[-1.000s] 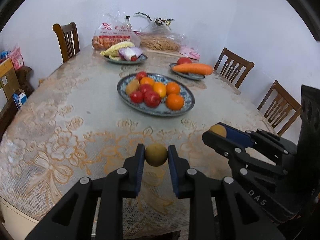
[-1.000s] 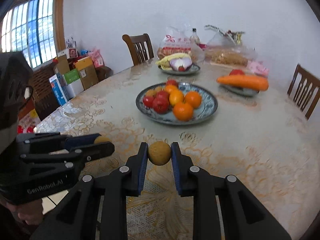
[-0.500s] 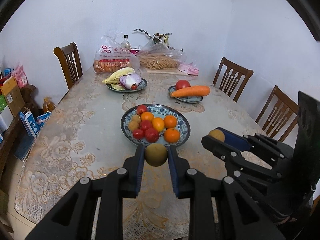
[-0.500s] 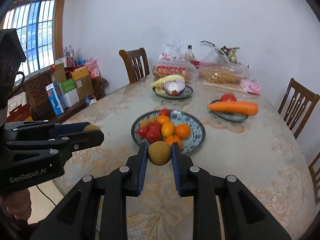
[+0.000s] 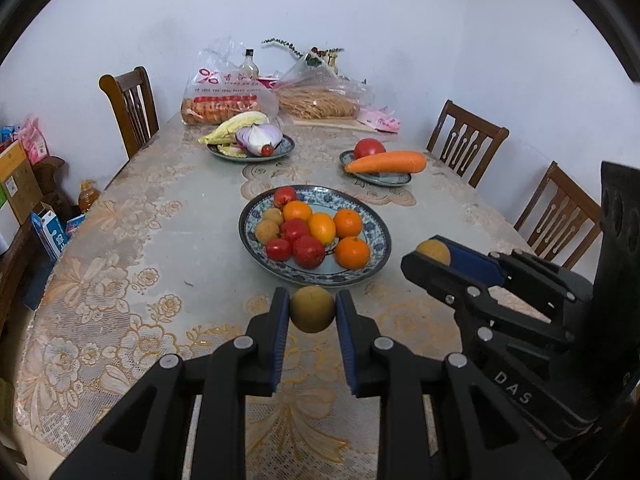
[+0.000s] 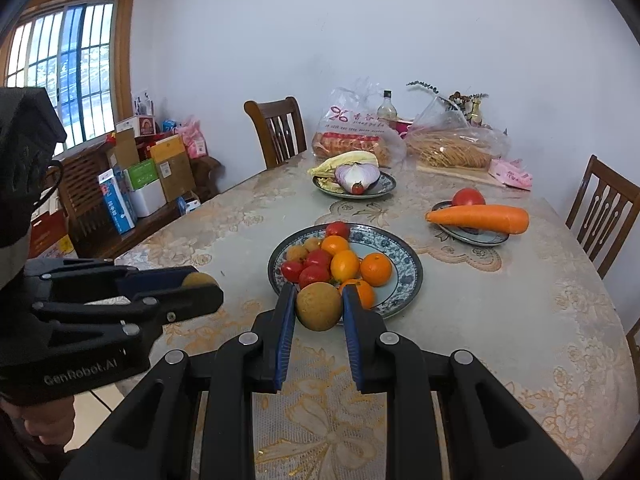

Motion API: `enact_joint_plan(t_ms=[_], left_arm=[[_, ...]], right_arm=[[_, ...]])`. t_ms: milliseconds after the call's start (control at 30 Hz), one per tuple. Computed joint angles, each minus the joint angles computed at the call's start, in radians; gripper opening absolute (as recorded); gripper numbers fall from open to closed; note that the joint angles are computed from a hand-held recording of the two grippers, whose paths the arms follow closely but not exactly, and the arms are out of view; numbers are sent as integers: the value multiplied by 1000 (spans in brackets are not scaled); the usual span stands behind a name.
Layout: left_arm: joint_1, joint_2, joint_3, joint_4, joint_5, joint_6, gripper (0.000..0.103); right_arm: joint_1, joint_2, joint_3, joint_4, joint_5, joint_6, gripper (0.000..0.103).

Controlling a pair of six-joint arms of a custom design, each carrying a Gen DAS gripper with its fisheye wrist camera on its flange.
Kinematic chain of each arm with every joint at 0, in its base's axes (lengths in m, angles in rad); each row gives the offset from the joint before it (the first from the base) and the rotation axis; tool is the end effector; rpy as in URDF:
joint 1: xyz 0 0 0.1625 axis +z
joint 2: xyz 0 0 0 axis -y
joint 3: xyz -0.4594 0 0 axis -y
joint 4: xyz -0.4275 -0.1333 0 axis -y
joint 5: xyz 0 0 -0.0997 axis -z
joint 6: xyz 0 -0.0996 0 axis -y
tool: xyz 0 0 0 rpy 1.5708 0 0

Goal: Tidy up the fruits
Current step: 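Carry the pear with the left tool while the right tool carries its pear toward the plate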

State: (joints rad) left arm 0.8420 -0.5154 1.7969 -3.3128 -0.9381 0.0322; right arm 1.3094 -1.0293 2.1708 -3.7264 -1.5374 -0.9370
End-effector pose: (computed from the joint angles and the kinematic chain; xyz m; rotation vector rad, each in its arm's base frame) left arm -0.2873 -0.6104 -0.0485 0.7719 2.4612 -0.8540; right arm -0.0106 -0.5685 0.1995 0.8046 -2.2245 1.1073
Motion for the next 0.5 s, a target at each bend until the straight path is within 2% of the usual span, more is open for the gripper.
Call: enact_joint_plan(t_ms=[500], left_arm=[[76,44,-107,66,-38,7,24]], right_arm=[[15,59,-99,86,-20,-17,24]])
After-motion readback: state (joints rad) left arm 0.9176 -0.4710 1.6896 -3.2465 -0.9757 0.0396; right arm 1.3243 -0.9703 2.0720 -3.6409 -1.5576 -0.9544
